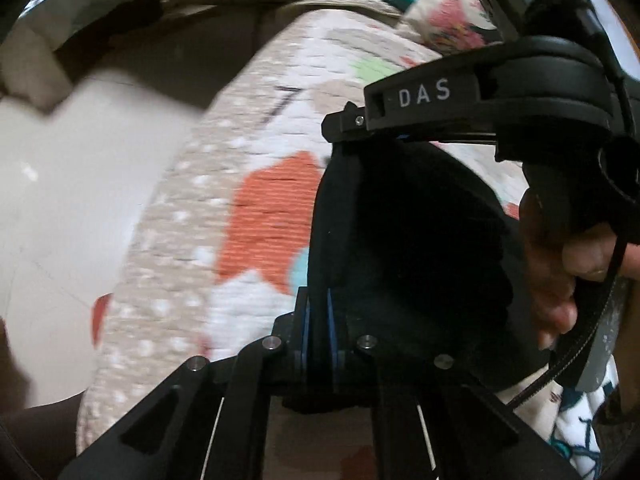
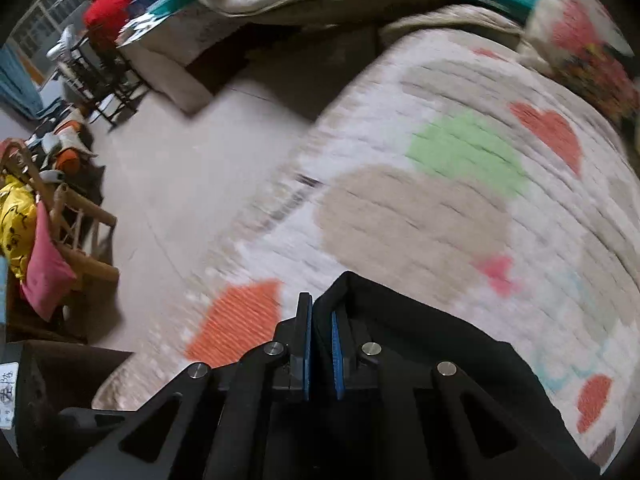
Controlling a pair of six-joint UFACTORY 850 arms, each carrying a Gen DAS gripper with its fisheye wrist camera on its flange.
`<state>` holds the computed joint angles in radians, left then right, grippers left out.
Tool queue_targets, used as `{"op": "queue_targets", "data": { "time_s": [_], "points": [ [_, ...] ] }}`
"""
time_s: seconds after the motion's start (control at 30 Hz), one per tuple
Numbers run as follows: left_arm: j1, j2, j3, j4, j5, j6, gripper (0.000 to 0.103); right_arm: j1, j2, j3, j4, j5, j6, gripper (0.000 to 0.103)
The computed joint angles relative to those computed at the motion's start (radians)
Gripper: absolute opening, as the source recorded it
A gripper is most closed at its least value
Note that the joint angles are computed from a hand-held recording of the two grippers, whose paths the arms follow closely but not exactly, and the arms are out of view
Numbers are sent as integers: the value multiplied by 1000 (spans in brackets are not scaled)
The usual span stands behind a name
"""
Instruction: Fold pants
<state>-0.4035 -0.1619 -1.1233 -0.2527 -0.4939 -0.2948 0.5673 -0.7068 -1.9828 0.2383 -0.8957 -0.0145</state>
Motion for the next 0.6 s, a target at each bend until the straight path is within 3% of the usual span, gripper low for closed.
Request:
{"op": "queue_targets", "data": {
  "time_s": [0.1, 0.17, 0.2, 0.23, 0.3, 0.33, 0.47, 0.53, 0.6],
  "points": [
    [12, 8, 13, 0, 0, -35, 29, 16, -70, -88, -37, -46, 42, 17],
    [9, 4, 7, -9, -3, -51, 41, 5, -56, -67, -11, -39, 29, 19],
    [15, 15, 19, -35, 3, -44, 41, -3, -30, -34, 6, -18, 23, 22],
    [25, 35, 43, -100, 17, -11, 41, -16, 11, 16, 18, 21, 22, 35],
    [48, 97, 105, -201, 37, 44, 41, -38, 110, 136, -12, 112, 70, 48],
    [47, 116, 119, -189, 53, 20, 41, -52, 178, 216, -46, 164, 115, 49],
    [1, 179, 149, 146, 140, -282, 41, -75, 375, 443, -216, 266, 305, 49],
    [-24, 151, 117, 242, 173, -339, 42, -83, 455, 540, -173, 307, 302, 46],
    [-66, 130, 98, 339, 205, -376, 47, -88, 515, 632, -5, 358, 193, 39]
  ]
}}
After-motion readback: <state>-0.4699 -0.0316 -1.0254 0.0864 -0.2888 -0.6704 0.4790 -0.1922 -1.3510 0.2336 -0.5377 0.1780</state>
